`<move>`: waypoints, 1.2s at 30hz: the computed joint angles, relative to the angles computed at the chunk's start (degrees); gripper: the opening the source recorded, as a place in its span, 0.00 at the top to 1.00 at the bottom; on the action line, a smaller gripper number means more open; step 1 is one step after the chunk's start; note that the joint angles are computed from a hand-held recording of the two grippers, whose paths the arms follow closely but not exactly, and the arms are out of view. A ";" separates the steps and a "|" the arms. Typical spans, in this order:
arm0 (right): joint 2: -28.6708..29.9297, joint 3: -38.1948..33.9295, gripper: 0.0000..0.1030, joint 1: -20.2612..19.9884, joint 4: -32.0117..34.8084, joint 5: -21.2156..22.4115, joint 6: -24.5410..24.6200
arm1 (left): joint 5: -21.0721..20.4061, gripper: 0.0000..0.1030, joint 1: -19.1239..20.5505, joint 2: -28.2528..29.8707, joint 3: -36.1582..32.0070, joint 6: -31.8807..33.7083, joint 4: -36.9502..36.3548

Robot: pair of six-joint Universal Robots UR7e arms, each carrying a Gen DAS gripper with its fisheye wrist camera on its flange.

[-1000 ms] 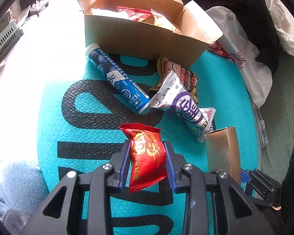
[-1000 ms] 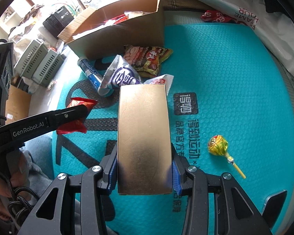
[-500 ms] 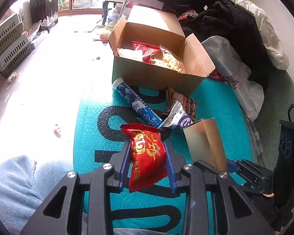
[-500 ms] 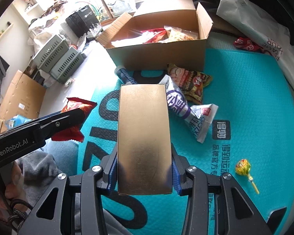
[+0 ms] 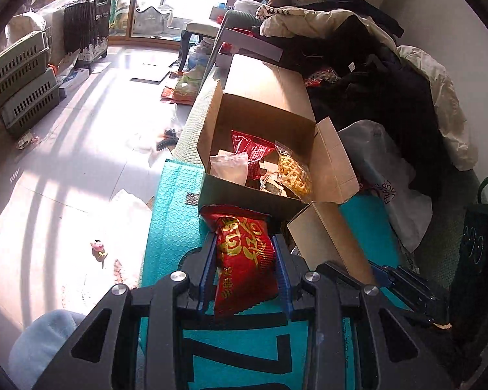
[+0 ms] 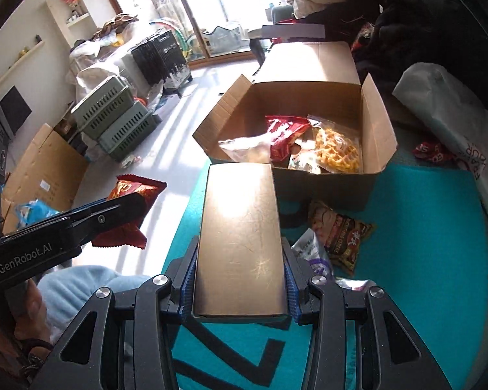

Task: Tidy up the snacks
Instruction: 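Lower both held snacks into the box and open both tools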

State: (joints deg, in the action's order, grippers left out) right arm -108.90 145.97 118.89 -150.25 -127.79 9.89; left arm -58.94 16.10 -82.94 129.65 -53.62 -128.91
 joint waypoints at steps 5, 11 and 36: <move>3.00 -1.59 0.58 -3.71 -5.60 1.53 -5.25 | 1.12 0.69 3.24 4.77 -2.77 5.04 -5.40; 6.07 -4.72 0.58 -8.26 -10.55 2.64 -10.50 | 0.68 0.69 7.35 12.39 -7.17 12.19 -13.50; 19.73 -16.29 0.58 -17.88 -19.47 1.56 -23.76 | 4.46 0.69 17.20 32.39 -23.89 25.44 -13.96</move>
